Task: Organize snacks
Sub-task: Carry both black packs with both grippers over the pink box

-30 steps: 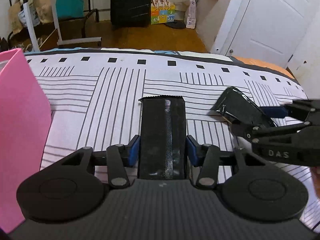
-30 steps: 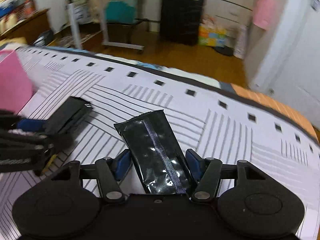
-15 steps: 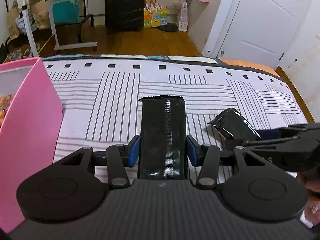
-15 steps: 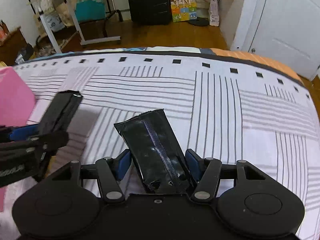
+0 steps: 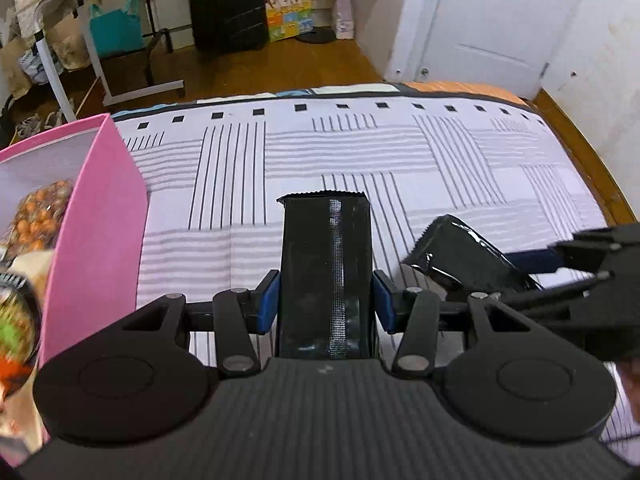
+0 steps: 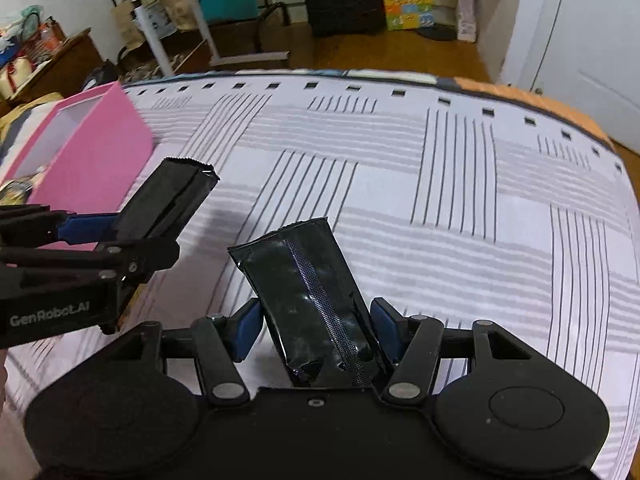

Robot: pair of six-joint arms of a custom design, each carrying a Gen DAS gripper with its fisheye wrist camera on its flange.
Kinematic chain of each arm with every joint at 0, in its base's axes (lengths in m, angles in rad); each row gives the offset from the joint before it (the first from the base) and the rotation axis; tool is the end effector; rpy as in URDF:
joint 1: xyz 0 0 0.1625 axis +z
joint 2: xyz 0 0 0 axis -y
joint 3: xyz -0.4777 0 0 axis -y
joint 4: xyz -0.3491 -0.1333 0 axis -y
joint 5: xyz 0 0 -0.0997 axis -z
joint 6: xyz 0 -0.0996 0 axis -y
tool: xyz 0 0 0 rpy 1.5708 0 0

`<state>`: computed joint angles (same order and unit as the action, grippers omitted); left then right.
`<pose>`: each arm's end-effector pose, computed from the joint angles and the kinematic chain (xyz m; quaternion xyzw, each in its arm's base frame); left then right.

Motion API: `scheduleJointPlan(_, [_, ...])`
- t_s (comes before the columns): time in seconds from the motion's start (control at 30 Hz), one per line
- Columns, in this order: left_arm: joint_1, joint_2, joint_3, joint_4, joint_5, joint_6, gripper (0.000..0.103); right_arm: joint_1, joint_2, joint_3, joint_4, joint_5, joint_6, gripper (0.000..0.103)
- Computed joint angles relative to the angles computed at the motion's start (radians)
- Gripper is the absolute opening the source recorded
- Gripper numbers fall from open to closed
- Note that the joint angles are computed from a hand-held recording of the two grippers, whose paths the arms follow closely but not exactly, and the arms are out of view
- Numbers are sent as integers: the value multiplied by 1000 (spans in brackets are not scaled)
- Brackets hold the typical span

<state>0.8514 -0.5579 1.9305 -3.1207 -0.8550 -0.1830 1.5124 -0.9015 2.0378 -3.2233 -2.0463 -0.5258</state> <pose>-0.2363 -0.5712 0.0167 0.2173 0.9078 -0.2268 0.2779 0.0541 -0.5779 0.1927 0.1591 -0.9281 0.1720 0.2895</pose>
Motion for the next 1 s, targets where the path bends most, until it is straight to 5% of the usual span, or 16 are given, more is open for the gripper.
scheduleJointPlan(0.6, [-102, -322, 400, 36, -88, -251, 47, 112, -150, 199, 174, 35, -10, 64])
scheduleJointPlan(1.0, [-168, -488, 552, -58, 23, -300, 47, 205, -142, 204, 198, 115, -34, 65])
